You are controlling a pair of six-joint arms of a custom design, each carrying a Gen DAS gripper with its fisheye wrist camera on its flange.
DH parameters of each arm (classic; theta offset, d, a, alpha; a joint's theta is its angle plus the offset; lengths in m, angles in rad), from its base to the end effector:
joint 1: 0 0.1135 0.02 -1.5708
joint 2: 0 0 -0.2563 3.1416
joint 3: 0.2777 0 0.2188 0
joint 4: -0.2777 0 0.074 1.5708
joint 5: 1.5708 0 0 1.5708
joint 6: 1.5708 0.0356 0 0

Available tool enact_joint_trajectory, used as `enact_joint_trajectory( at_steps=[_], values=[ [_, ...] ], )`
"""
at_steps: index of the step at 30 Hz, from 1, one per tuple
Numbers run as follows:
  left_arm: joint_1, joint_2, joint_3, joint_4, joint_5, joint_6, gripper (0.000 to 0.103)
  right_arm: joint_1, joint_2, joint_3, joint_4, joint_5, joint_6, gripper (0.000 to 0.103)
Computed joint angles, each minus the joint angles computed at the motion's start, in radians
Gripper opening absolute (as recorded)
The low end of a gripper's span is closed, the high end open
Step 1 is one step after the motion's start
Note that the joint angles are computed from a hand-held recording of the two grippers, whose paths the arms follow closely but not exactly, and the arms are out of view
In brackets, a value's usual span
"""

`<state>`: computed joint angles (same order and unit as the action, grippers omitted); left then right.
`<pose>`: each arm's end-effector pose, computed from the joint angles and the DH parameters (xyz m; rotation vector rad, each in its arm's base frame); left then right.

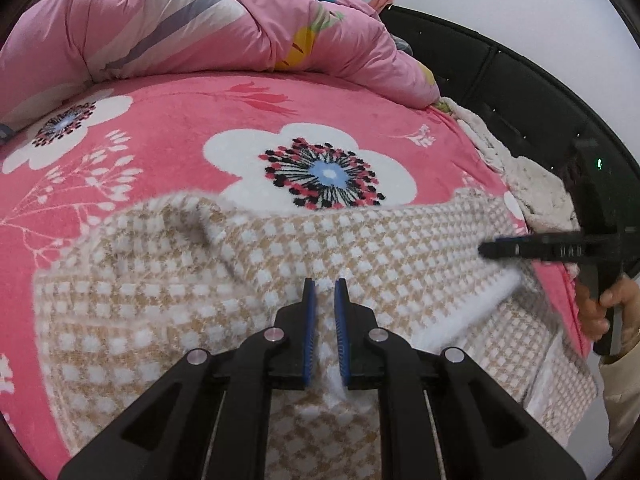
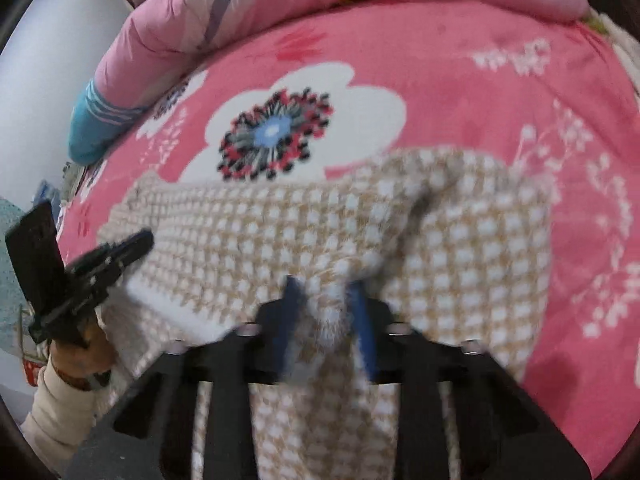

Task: Fold large clothes

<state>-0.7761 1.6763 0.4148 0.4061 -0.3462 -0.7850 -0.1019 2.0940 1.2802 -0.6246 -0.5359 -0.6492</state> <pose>0.1788 -0.1586 0.1051 -0.1661 2.3795 -0.3303 0.3500 -0.0175 0.1201 -0.7927 2.6387 0.6366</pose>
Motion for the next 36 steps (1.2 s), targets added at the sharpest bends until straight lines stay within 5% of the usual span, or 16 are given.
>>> enact_joint_trajectory(
  at_steps=[7, 11, 15, 18, 21, 22, 24, 26, 30, 32, 34, 36],
  values=[
    [-0.033, 0.061, 0.066, -0.046, -0.066, -0.016, 0.010, 0.045, 0.047, -0.030, 0.168, 0.110, 0.030, 0.013],
    [-0.023, -0.010, 0.027, -0.064, -0.045, -0.007, 0.010, 0.007, -0.045, -0.064, 0.150, 0.143, 0.017, 0.042],
    [-0.034, -0.164, 0.025, -0.159, -0.120, 0.046, 0.010, -0.016, -0.212, -0.152, 0.179, 0.068, -0.012, 0.051],
    [0.016, -0.140, 0.081, -0.163, -0.048, 0.082, 0.010, 0.041, -0.210, -0.151, 0.141, -0.027, 0.015, 0.054],
    [0.061, 0.035, 0.187, -0.200, 0.057, 0.089, 0.011, 0.152, -0.142, -0.221, 0.265, 0.025, 0.071, 0.069],
    [0.071, 0.104, 0.201, -0.181, 0.069, 0.082, 0.011, 0.211, -0.078, -0.257, 0.356, 0.132, 0.098, 0.070],
    [0.084, 0.119, 0.141, -0.072, 0.090, 0.054, 0.011, 0.229, -0.083, -0.354, 0.518, 0.143, 0.091, 0.072],
    [0.091, 0.056, 0.082, -0.035, 0.108, 0.018, 0.011, 0.209, -0.140, -0.350, 0.445, 0.138, 0.095, 0.072],
    [-0.009, -0.058, 0.083, -0.154, 0.011, 0.068, 0.012, 0.143, -0.269, -0.449, 0.474, 0.108, 0.072, 0.071],
    [-0.041, 0.002, 0.133, -0.221, -0.015, 0.057, 0.013, 0.143, -0.212, -0.466, 0.519, 0.160, 0.063, 0.072],
    [-0.071, 0.091, 0.154, -0.208, -0.052, 0.035, 0.014, 0.163, -0.192, -0.567, 0.695, 0.207, 0.030, 0.072],
    [-0.098, 0.091, 0.163, -0.231, -0.093, 0.018, 0.014, 0.188, -0.241, -0.582, 0.680, 0.247, 0.056, 0.072]
  ],
)
